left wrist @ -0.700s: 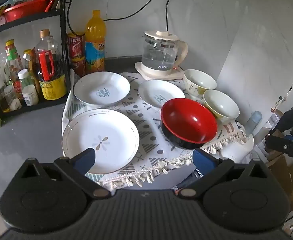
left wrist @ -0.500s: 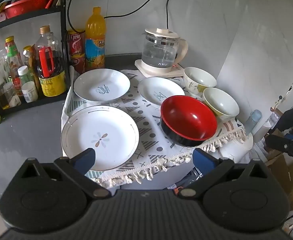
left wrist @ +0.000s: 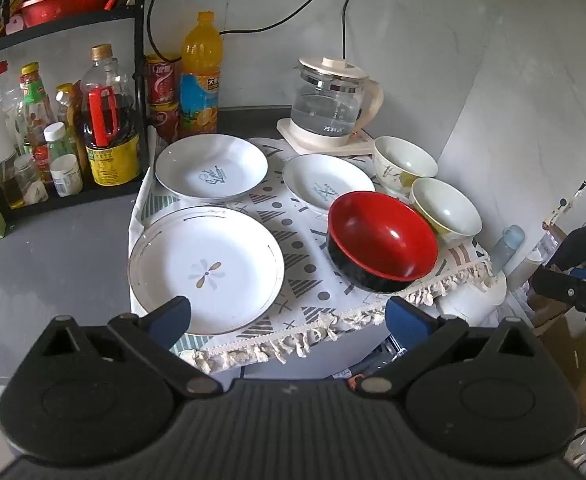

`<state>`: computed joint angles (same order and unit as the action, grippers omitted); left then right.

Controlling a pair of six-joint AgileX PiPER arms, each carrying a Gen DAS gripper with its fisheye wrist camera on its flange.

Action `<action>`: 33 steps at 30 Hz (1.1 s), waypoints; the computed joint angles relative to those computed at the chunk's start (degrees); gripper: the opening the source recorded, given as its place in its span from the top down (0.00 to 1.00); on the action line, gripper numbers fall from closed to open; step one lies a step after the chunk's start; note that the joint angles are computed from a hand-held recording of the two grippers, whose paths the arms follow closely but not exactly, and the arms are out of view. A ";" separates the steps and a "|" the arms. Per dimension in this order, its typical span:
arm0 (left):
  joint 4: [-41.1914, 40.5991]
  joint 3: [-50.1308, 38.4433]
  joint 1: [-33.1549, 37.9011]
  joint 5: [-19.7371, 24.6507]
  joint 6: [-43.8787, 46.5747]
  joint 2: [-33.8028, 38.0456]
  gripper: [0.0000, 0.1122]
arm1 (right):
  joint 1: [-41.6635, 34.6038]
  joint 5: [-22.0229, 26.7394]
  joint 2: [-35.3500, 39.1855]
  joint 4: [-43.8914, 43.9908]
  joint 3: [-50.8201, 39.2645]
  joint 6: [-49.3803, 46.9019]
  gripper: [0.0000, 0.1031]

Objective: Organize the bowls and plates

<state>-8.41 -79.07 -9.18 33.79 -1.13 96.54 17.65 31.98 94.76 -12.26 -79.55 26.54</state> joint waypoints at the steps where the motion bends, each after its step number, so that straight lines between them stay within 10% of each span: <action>1: -0.23 0.16 0.15 -0.05 0.17 -0.11 0.09 | -0.03 0.05 0.06 0.34 -0.09 -0.42 0.00; 33: -1.16 -3.74 1.12 1.82 0.47 2.08 0.09 | 0.16 1.24 2.01 0.26 -2.50 -0.76 0.00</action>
